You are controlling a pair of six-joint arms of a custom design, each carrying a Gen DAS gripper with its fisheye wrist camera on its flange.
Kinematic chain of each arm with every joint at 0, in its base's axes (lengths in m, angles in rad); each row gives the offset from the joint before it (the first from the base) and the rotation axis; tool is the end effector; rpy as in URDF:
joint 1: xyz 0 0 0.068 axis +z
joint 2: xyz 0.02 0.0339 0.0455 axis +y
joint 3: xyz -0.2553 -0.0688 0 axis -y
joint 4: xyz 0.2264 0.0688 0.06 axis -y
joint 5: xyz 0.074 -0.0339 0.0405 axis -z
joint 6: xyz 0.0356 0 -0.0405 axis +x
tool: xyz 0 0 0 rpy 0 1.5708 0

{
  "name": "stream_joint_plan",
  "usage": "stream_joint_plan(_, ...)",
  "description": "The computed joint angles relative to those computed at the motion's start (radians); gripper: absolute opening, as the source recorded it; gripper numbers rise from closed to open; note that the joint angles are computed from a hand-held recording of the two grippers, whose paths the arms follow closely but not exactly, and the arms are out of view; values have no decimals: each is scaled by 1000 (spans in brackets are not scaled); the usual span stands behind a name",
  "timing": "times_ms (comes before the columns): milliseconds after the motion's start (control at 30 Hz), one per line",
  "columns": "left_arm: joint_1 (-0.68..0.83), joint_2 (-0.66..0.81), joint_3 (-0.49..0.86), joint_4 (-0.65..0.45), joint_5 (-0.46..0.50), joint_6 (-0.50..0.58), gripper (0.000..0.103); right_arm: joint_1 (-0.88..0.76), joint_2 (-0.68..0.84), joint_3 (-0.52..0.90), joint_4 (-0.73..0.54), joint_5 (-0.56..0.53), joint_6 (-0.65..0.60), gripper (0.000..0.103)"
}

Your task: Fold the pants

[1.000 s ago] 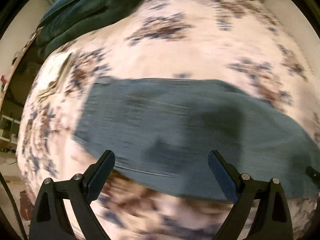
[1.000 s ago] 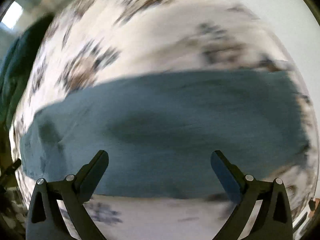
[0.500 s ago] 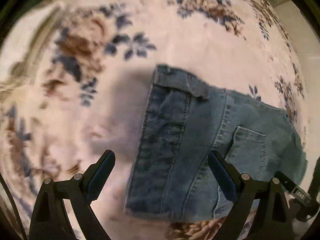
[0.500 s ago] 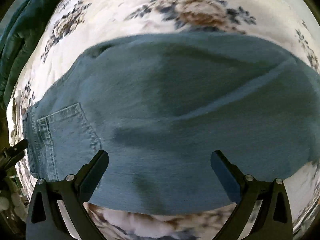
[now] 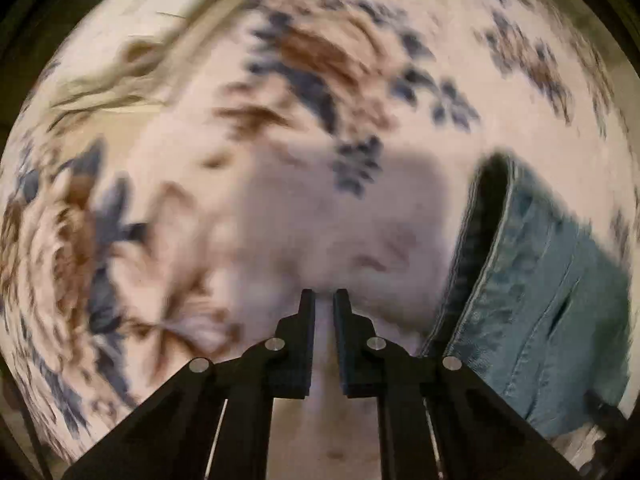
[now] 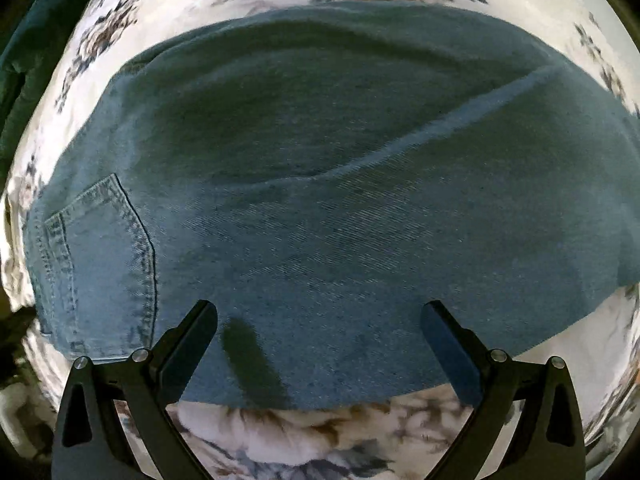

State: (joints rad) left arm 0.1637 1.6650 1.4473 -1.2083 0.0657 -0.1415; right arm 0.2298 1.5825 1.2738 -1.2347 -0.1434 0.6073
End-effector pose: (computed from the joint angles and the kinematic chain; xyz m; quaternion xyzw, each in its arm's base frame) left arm 0.2903 0.0456 0.2690 -0.1492 0.9856 -0.0320 0.0727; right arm 0.2519 0.0642 0.2480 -0.1862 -0.9798 -0.0710 0.0166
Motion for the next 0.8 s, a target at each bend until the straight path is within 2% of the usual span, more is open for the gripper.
stream_joint_plan(33, 0, -23, 11, -18, 26, 10, 10, -14, -16, -10, 1, -20, -1, 103)
stream_joint_plan(100, -52, -90, 27, -68, 22, -20, 21, -65, -67, -36, -2, -73, -5, 103)
stream_joint_plan(167, -114, -154, 14, -99, 40, -81, 45, -152, -141, -75, -22, -124, 1, 100)
stream_joint_plan(200, -157, -192, -3, -112, 66, -149, 50, -185, -175, -99, -29, -145, 4, 98)
stream_joint_plan(233, -176, -220, -22, -110, 106, -196, 52, -244, -234, -145, -37, -189, -3, 87)
stream_joint_plan(267, -221, -262, -68, -96, 165, -281, 55, -305, -282, -181, -59, -222, -17, 69)
stream_joint_plan(300, -257, -262, -78, -76, 217, -344, 55, -367, -311, -205, -87, -249, -37, 62)
stream_joint_plan(333, -319, -286, -138, -24, 286, -461, 55, -462, -333, -221, -129, -278, -106, 55)
stream_joint_plan(367, -349, -295, -175, 17, 320, -519, 55, -542, -358, -249, -150, -316, -153, 55)
stream_joint_plan(400, -404, -306, -240, 96, 366, -621, 55, -609, -375, -270, -151, -351, -186, 55)
stream_joint_plan(433, -443, -306, -280, 150, 390, -701, 55, -626, -381, -290, -128, -385, -186, 55)
stream_joint_plan(467, -486, -307, -347, 252, 438, -808, 55, -640, -382, -309, -108, -403, -183, 55)
stream_joint_plan(500, -503, -299, -375, 304, 460, -853, 55, -684, -383, -330, -102, -427, -200, 55)
stream_joint_plan(600, -559, -282, -414, 389, 465, -949, 55, -746, -327, -365, -87, -449, -238, 55)
stream_joint_plan(800, -584, -343, -403, 310, 450, -948, 55, -727, -356, -371, -125, -492, -227, 55)
